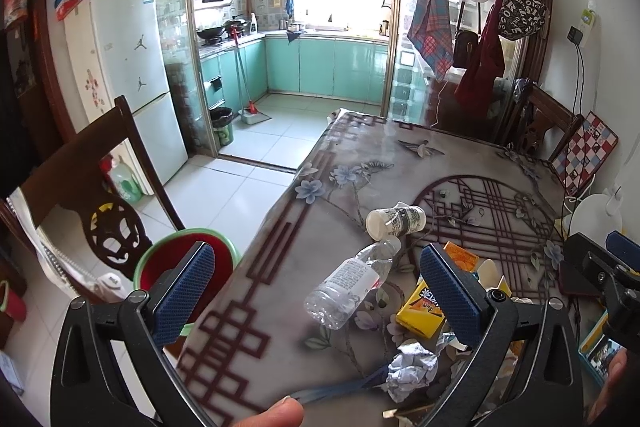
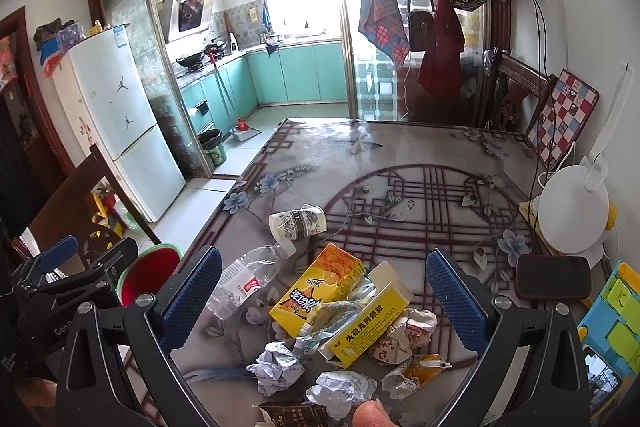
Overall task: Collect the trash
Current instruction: 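Reach the left tool down and grasp the crumpled silver foil, then carry the foil to the red bucket with the left tool while the right tool grasps a clear wrapper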
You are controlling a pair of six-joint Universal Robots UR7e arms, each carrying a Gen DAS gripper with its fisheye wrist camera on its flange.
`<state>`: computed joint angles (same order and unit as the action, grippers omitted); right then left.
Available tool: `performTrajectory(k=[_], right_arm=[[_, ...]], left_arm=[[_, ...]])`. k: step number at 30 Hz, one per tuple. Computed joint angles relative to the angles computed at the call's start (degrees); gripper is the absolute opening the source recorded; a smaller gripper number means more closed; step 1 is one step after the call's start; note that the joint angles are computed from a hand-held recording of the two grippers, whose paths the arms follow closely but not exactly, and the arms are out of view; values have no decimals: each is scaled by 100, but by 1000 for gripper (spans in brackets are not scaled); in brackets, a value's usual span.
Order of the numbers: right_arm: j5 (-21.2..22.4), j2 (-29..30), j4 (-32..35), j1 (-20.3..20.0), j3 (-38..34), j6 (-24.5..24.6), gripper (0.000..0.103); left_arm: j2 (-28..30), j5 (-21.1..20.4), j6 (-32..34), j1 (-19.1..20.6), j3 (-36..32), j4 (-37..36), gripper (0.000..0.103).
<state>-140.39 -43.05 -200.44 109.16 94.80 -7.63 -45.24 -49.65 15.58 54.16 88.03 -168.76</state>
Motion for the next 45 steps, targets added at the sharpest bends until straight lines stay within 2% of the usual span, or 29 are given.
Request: performTrajectory(k=[3,5,8,10,11,13,15,18,22,25,27,29,30,32,36,39,42,43,45], right_arm=[[46,-32,-1,-33,41,31,103],[228,-108,-154,-91,144,16,103],[782,-322,-354,-281,443,-16,103],[1337,-645,301,-515,709,284,103],[1407,-734,709,-582,736,363,103],[1086,-685,969,-630,787,298,103],[1134,-680,1198,-698,885,308,103],[1316,-618,1956,-864,946,774,102],[1699,-474,2238,-1084,1005,927,100],[1954,-351,2341,-1241,996,970,82],[2098,-307,2568,-1378,972,1062,49],[2069,-302,2478,-1410,990,1031,38],[2100,-351,2388,-1400,1039,1021,28],[2278,-522,1957,-1388,1213,986,25],[1890,-716,1300,-1218,1310,872,24],[1811,-870,879,-1171,1374,867,24],[1838,-963,830,-1153,1374,923,25],[1813,-994,825,-1120,1396,947,25],[1807,-1012,711,-1089,1447,954,25]], left_arm=[[-13,-72,-100,22,-21,101,103],[-65,-293,-266,69,-38,190,103],[-86,-773,-189,182,-42,-23,103],[-73,-1115,-127,281,-69,32,103],[-73,-1333,-91,346,-143,385,103],[-12,-1629,14,445,-409,1502,103],[22,-1608,67,454,-376,1840,103],[108,-1204,204,411,-201,1837,103],[149,-1131,-20,492,-284,2200,103],[141,-1198,-79,540,-331,2373,103],[148,-1207,-89,548,-336,2448,103],[162,-1278,-80,568,-334,2554,102],[182,-1327,-42,581,-335,2612,101],[241,-1353,41,588,-341,2832,94],[395,-1499,102,601,-416,3245,85],[578,-1677,87,607,-563,3506,78],[754,-1701,43,605,-721,3730,61],[783,-1689,0,598,-746,3798,48],[762,-1717,2,583,-712,3775,47]])
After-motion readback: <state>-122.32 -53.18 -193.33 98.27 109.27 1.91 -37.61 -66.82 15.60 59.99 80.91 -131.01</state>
